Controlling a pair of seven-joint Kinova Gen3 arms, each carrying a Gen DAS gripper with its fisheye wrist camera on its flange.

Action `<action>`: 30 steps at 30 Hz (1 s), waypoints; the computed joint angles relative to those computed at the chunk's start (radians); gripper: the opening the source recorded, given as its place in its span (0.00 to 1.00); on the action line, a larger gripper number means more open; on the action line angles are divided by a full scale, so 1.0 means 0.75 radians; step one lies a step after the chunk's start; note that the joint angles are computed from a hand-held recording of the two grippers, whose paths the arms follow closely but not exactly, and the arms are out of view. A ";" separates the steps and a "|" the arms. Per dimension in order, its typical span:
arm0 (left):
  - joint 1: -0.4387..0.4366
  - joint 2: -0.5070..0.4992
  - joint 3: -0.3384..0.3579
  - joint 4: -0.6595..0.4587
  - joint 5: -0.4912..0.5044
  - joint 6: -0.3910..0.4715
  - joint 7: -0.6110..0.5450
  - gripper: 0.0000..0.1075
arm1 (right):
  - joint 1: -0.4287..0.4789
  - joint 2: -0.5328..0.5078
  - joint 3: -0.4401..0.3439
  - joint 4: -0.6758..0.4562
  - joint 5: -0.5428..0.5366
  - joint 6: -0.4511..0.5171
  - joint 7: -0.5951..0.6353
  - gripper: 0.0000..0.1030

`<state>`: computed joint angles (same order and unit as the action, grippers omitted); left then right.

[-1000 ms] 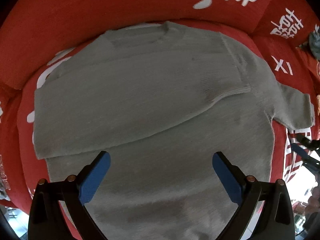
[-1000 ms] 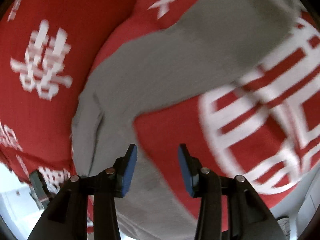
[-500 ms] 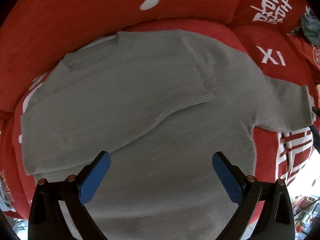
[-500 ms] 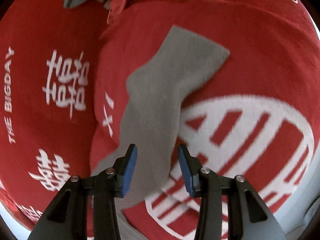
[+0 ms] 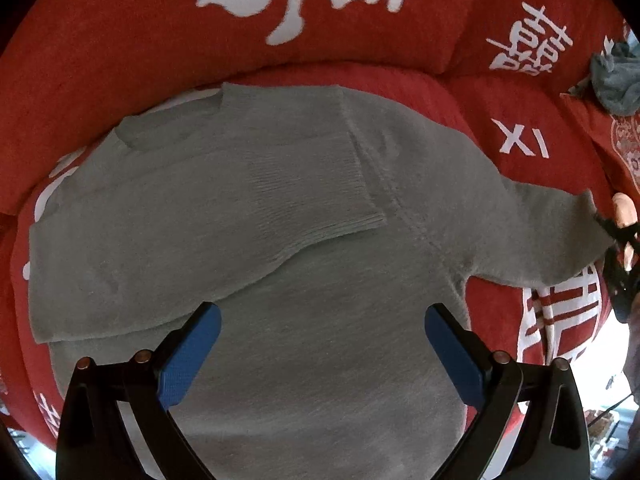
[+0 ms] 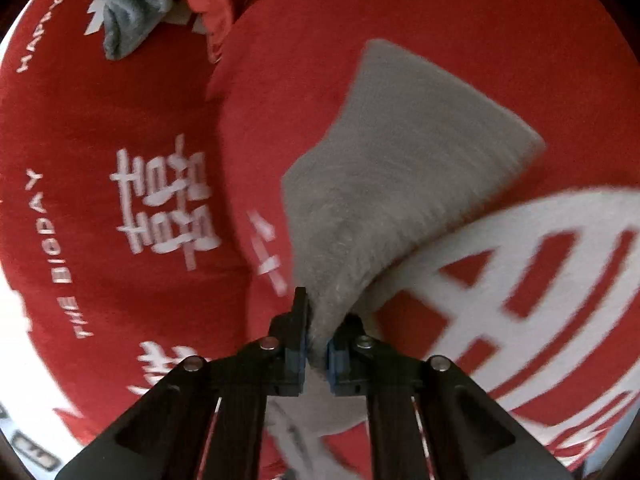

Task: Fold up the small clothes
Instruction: 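Fold the held sleeve across the sweater body toward the left gripper, release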

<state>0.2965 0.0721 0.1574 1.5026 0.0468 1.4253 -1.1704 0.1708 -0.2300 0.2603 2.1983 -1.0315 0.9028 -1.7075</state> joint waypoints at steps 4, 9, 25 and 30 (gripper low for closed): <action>-0.058 -0.047 -0.038 0.048 0.049 -0.001 -0.053 0.95 | -0.094 0.044 -0.037 -0.045 -0.190 0.003 0.181 0.07; -0.146 -0.132 -0.083 0.108 0.047 0.002 -0.093 0.95 | -0.218 0.145 -0.201 -0.235 -0.248 -0.016 0.272 0.07; -0.474 -0.352 -0.274 0.319 0.002 0.032 -0.278 0.95 | -0.898 0.654 -0.562 -0.908 0.415 -0.048 -0.079 0.07; -0.548 -0.383 -0.318 0.367 0.006 0.032 -0.343 0.95 | -1.018 0.761 -0.545 -0.979 0.625 0.061 -0.345 0.12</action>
